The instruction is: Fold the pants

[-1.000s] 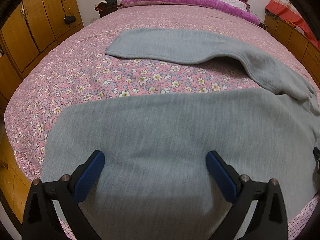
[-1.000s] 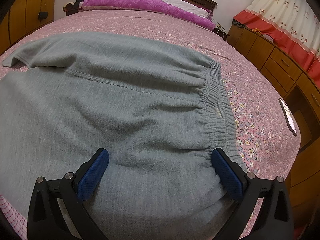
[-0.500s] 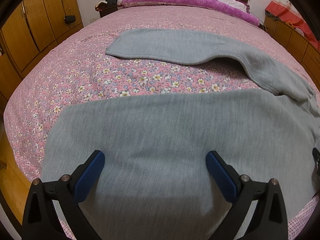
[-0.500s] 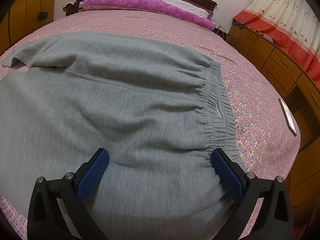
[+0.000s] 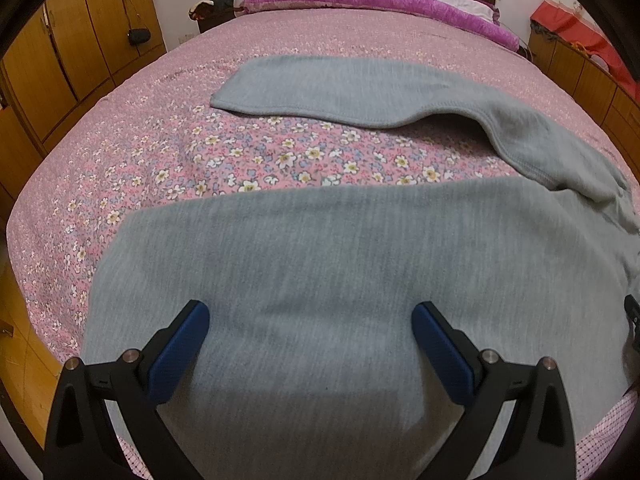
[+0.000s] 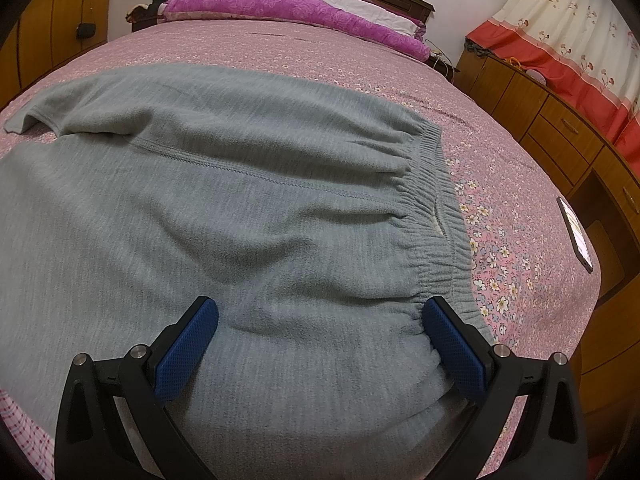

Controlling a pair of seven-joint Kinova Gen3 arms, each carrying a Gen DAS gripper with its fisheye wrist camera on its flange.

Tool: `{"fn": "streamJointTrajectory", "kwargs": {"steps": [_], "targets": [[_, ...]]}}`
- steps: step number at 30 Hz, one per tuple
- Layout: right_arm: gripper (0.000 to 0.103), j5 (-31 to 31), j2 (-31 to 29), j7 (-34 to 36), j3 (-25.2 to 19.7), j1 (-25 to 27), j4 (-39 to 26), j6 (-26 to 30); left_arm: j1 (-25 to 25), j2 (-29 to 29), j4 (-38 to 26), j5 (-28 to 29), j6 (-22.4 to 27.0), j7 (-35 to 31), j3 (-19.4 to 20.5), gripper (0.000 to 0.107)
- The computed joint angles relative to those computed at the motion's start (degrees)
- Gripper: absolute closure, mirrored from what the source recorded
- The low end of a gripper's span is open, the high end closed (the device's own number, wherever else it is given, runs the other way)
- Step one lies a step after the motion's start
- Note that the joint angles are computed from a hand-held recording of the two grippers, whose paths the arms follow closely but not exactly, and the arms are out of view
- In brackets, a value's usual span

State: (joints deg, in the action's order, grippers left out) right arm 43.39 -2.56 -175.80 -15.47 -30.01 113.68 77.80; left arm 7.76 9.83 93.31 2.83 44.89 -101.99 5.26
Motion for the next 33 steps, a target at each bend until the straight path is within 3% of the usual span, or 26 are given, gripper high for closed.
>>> {"fn": "streamJointTrajectory", "kwargs": {"steps": [10,16,22,26,33], "targets": [[0.004,-1.10,-1.13,2.06,0.31,0.72,-0.44,-0.62,-0.77,1.31,-3.08,1.11,3.48,-1.57,0.10,0.005],[0.004,-4.48,-3.86,8.34,1.05,2.96,-1.86,-2.90,-1.69,2.20,-6.99,2.08,8.67,-4.73,0.16,0.005],[0.004,-5.86,-7.61,12.59,0.68,6.51,-2.94,-5.39,-2.23,2.60,-10.77,3.07,9.81,-5.77,-0.12,0.005],[0.004,-6.23,-8.95,16.88,1.28,9.44,-4.50,-7.01,-0.86,4.02,-14.97,0.69,9.68,-5.02,-0.22,0.005],[0.004,-9.62,-9.54,25.70,5.45,16.42,-8.25,-12.28,0.67,11.82,-29.82,-1.03,15.62,-4.03,-0.17,0.005]]}}
